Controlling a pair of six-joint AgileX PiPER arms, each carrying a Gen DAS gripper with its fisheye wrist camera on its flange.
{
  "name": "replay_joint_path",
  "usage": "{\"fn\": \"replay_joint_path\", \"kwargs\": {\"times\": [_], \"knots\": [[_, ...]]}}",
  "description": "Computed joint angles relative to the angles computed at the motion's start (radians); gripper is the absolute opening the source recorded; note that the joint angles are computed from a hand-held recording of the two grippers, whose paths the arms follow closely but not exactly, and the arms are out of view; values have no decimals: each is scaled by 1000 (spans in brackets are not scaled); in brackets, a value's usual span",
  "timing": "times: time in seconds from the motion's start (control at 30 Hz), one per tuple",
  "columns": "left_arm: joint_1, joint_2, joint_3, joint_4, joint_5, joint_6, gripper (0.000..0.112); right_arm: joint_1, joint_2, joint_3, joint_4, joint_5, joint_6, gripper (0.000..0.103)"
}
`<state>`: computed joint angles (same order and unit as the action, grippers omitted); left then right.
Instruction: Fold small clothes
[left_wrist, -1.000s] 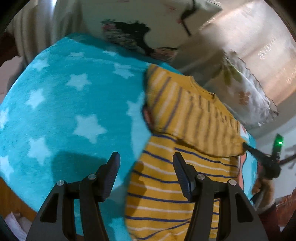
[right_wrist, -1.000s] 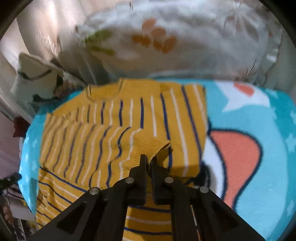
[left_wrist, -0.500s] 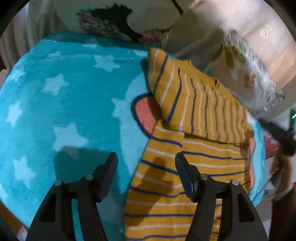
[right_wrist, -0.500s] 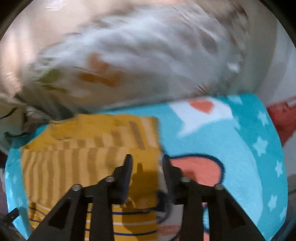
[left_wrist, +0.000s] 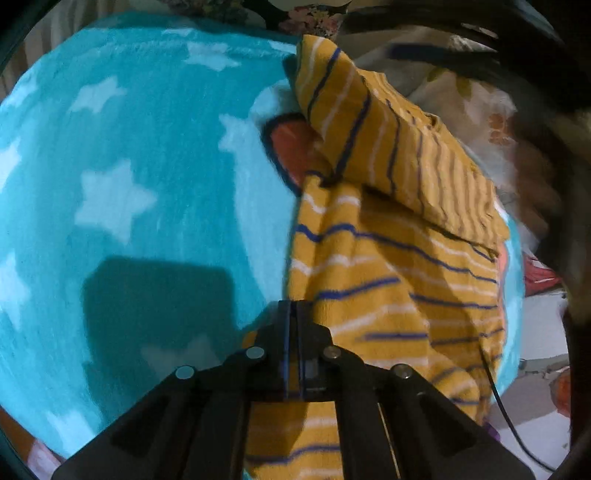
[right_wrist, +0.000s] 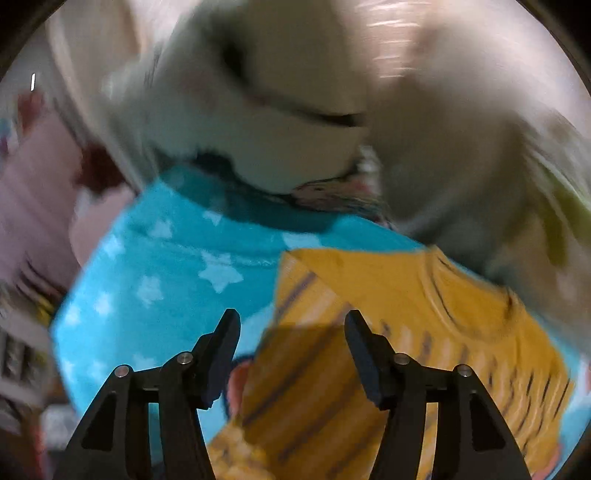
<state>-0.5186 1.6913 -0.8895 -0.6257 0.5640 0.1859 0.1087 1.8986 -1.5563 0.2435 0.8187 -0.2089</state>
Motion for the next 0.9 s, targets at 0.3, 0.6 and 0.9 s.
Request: {"fn": "replay_joint_path", "kwargs": {"times": [0.3,0.6,0.9], "knots": [[133,-75,106,-217,64,287,0,159,438,-558,-445,285,210,7],[223,-139,131,-213,109,321,6,99,317,-390,-368,130,241,41],[176,-236,202,-172,56,207,34,-277,-224,204,87,121,-111,58]]}}
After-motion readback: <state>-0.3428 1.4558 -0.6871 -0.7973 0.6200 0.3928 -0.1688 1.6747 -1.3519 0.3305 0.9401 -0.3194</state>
